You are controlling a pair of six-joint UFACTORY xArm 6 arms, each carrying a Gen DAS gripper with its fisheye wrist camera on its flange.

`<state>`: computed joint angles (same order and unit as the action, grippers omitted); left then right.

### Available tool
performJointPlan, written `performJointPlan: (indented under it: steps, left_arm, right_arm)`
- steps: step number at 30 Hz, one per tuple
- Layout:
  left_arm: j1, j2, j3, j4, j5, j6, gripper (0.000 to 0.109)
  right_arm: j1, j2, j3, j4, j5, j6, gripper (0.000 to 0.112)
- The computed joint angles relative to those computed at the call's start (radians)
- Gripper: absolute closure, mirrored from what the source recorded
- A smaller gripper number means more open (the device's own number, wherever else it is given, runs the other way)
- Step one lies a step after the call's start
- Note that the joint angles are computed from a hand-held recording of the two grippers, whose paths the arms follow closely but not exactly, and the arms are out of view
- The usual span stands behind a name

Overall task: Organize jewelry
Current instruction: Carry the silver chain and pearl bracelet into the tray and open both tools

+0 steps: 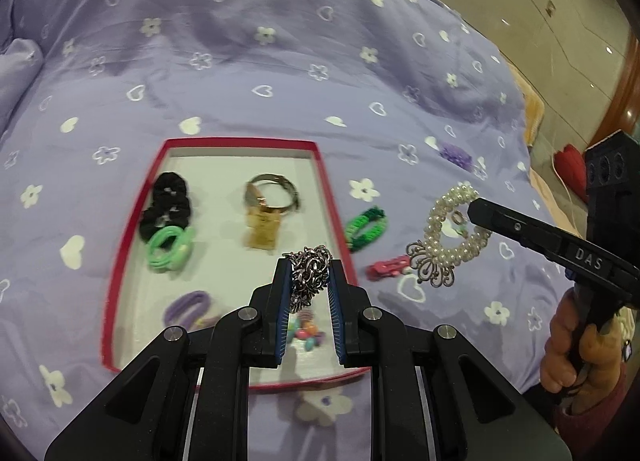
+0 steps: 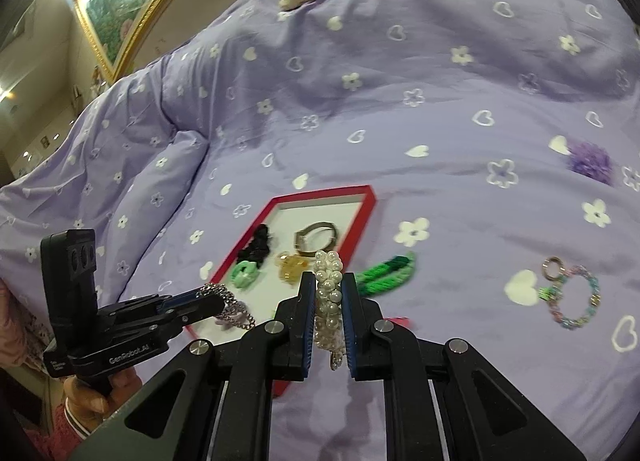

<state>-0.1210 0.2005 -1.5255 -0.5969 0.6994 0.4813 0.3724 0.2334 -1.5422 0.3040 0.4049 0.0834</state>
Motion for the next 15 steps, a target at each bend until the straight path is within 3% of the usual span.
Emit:
performJointPlan:
  steps: [15]
  left_arm:
    - [0.070, 0.027, -0.023, 0.022, -0.005, -0.039, 0.093]
  right_arm:
    - [0.071, 0.153, -0.210, 0.057, 0.081, -0.070, 0.100]
